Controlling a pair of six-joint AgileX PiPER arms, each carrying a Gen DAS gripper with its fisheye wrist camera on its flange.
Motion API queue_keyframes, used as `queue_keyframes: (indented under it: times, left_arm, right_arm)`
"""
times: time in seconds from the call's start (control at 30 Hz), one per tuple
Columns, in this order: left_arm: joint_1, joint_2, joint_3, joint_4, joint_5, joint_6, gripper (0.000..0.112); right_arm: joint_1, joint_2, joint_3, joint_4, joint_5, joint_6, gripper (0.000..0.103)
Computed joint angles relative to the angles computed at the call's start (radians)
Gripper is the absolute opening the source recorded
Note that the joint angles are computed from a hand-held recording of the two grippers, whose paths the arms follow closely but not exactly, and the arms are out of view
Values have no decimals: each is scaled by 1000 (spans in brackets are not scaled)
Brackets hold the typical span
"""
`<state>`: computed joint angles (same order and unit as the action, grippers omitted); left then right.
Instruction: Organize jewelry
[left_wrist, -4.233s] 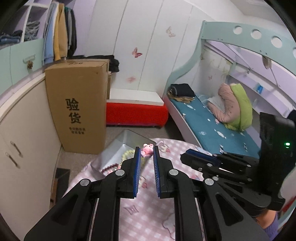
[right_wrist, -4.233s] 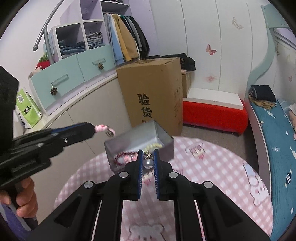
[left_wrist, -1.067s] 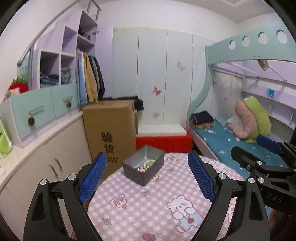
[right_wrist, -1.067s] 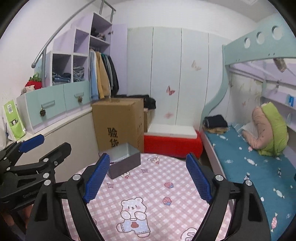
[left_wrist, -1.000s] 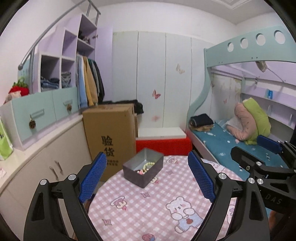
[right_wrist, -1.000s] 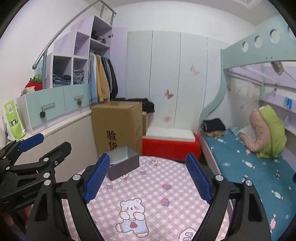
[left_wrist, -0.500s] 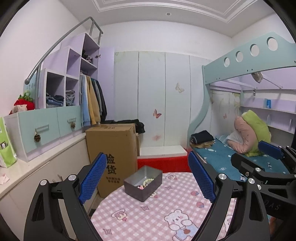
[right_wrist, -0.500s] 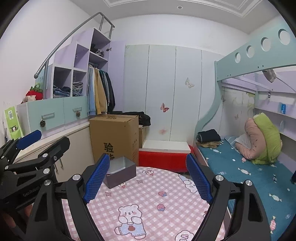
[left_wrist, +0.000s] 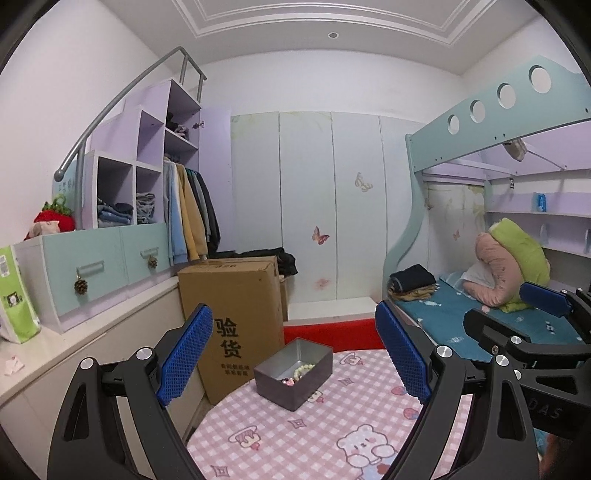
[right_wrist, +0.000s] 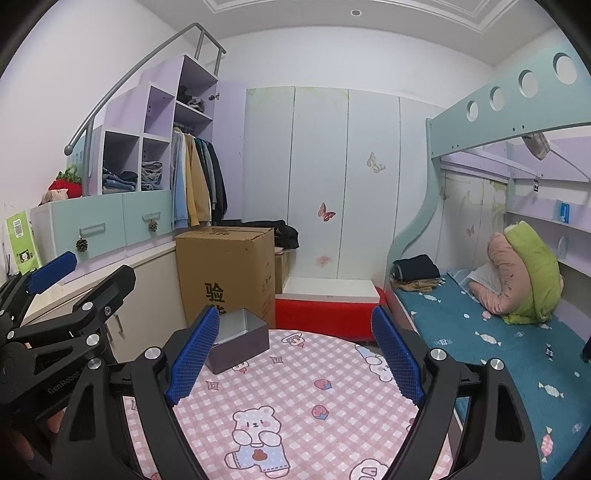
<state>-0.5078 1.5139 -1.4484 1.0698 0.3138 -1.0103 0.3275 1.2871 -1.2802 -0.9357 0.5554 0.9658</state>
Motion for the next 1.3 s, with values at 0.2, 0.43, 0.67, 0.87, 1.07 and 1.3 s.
queue_keyframes:
  times: [0.2,0.43,0.67,0.87,1.07,1.3]
  left_arm:
    - [14,7,-7,-74,-25,63,87]
    - [20,13,-10,-85,-35,74,87]
    - [27,18,-11,-96,-46,87,87]
    - [25,19,-13,-86,-45,78,87]
    - [24,20,-15,-100,-42,92,87]
    - [24,21,-16,-102,-42,94,87]
  right_arm:
    - [-3,-1,3,-1,-3,0,82]
    - [-12,-2,0,13,-8,-13,82]
    - [-22,4,-9,38,-9,-38,83]
    - [-30,3,-10,50,-14,-48,83]
    - [-33,4,-10,56,-16,-53,83]
    - [-36,2,-12,65,-16,-61,82]
